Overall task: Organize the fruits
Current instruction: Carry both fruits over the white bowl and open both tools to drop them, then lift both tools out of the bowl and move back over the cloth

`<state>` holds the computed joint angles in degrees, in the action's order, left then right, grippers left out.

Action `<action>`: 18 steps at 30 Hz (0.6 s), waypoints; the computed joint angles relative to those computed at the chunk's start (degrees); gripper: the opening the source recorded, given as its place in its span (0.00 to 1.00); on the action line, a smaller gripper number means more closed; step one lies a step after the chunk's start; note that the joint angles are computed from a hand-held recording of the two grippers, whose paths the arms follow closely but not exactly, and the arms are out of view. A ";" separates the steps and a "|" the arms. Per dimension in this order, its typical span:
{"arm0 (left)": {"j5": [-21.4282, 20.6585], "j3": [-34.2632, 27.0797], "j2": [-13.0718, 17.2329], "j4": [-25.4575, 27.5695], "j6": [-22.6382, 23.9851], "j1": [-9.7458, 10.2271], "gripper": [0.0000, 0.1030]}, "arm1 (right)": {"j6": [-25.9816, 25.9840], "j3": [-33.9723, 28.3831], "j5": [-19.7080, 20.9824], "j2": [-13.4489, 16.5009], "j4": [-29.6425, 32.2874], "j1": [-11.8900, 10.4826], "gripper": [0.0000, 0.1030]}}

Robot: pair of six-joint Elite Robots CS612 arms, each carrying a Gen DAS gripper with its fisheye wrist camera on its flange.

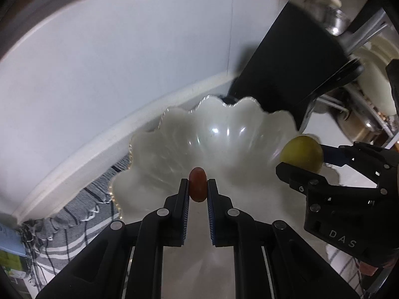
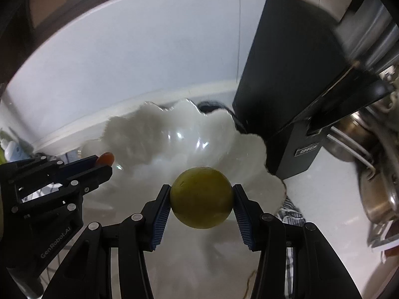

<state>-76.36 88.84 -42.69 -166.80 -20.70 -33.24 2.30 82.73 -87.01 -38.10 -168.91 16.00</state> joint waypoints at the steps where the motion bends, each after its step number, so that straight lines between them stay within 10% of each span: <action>1: -0.46 -0.44 0.31 0.87 -0.21 0.19 0.15 | -0.05 -0.67 -0.03 0.40 0.99 -0.04 0.49; 9: -2.29 -2.78 1.82 4.12 -0.82 0.89 0.18 | -0.04 -4.32 1.22 2.38 7.01 -0.17 0.49; 13: -0.19 -2.17 1.50 3.85 -1.27 0.74 0.50 | -0.08 -4.71 -1.52 2.56 6.24 0.28 0.65; 18: 4.30 0.02 -0.36 3.81 -2.81 0.06 0.61 | 0.29 -3.46 -4.89 1.48 3.60 0.63 0.73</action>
<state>-72.06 88.86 -43.05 -162.99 -23.52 -33.18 2.59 79.27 -91.90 -36.63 -165.31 16.62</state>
